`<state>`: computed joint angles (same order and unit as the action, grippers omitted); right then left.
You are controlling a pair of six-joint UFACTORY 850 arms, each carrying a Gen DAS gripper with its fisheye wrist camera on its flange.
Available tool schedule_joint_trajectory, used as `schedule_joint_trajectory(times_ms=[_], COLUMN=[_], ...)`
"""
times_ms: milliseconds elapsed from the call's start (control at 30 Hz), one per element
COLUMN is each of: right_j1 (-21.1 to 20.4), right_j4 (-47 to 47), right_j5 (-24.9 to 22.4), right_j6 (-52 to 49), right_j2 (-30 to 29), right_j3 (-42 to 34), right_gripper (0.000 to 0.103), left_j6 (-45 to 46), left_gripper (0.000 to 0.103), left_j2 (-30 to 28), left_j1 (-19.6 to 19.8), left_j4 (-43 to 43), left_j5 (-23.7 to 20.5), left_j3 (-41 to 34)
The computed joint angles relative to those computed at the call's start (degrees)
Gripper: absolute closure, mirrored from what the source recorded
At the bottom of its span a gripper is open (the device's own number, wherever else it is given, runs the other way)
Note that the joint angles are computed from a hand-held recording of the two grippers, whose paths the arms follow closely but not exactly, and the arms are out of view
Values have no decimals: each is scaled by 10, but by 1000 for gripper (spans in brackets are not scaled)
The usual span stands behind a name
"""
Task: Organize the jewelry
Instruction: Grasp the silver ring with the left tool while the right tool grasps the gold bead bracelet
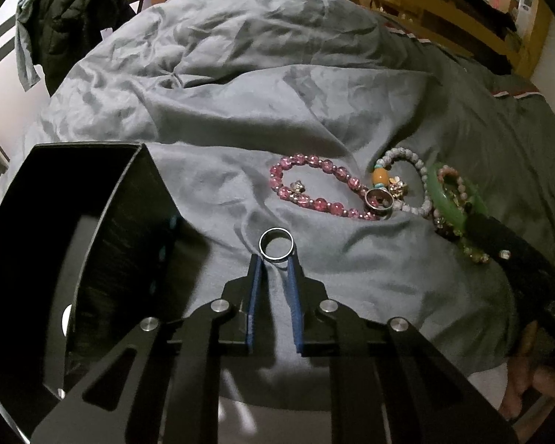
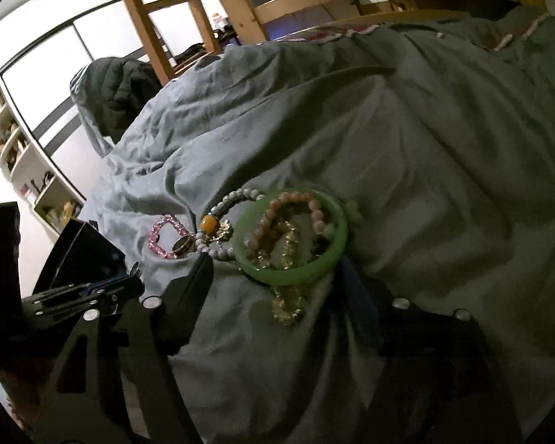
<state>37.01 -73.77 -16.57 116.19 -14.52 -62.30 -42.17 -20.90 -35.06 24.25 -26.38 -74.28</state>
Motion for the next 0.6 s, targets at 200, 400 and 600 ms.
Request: schedule_joint_trajectory(times_ms=[200, 400, 600], right_j1=[4, -3, 2], right_j4=[4, -122, -221], right_j5=[-21, -2, -10], right_j6=[-13, 124, 200], right_j2=[2, 31, 60], right_j3=[3, 29, 41], right_gripper=[91, 93, 101], left_j6=[12, 12, 16], left_gripper=[97, 98, 99], left_j2=[10, 18, 24], left_j1=[6, 6, 7], left_j4=[-18, -16, -17], left_j5=[23, 37, 41], left_j3=[9, 13, 16])
